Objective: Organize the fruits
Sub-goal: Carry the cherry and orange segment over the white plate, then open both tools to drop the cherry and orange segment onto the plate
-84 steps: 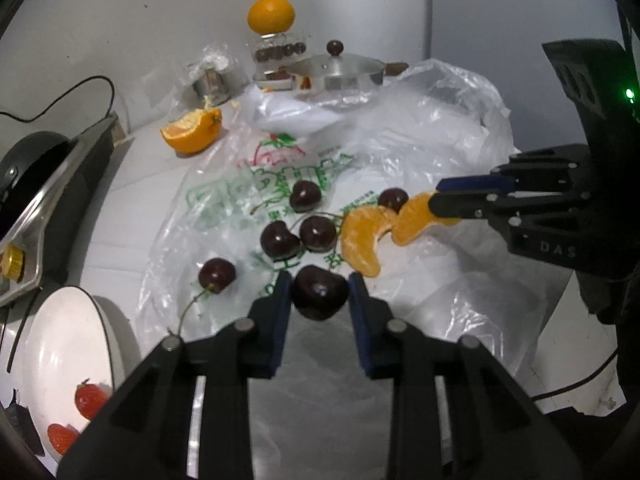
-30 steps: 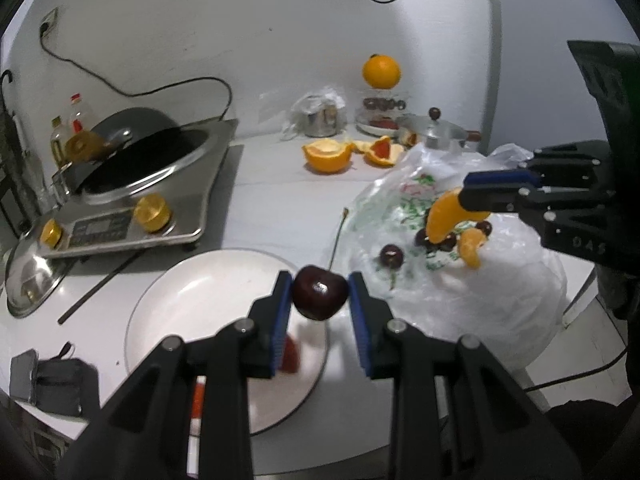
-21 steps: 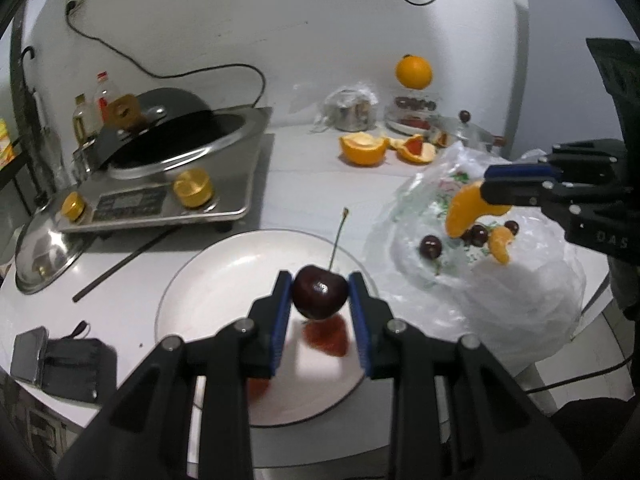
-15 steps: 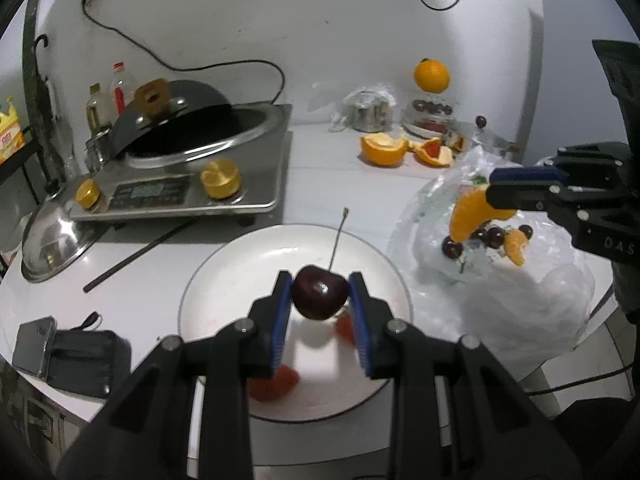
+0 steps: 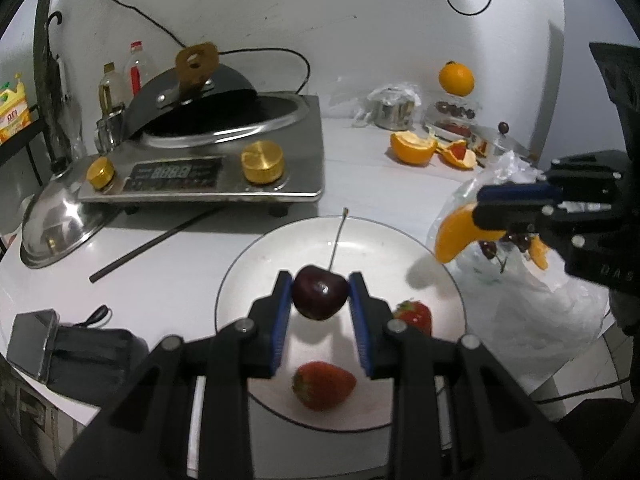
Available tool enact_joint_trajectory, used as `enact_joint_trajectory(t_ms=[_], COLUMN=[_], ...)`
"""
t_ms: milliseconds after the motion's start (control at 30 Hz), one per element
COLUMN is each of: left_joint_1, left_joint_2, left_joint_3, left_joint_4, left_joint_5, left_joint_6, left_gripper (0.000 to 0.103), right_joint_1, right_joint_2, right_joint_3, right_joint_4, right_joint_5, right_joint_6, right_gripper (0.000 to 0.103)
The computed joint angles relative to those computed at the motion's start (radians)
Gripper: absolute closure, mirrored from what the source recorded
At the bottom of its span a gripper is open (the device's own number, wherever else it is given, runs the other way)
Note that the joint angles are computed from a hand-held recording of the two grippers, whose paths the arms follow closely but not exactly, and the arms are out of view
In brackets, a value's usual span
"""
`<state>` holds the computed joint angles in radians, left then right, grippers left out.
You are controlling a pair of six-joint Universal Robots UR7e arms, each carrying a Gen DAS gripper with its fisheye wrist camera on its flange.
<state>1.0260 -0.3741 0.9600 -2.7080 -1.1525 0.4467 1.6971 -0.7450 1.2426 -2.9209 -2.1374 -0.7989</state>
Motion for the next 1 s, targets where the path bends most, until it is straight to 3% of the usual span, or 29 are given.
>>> enact_joint_trajectory(t_ms=[500,1000], left_joint_1=[0.022,0.02], left_joint_2=[0.072,0.105], left_joint_3=[-0.129,-0.172], left_joint_4=[0.11,0.191], left_joint_5=[-0.021,-0.022], left_joint_6=[-0.003,-0.006], left_gripper=[0.074,0.073], right_joint_1=[-0.018,-0.047], right_joint_2=[0.105,0.095], right_joint_3=[-0.145,-0.128], right_joint_4=[0.131,0.147], right_joint_5=[0.013,0.013], right_joint_6=[0.03,0.102], right_gripper=[0.09,0.09])
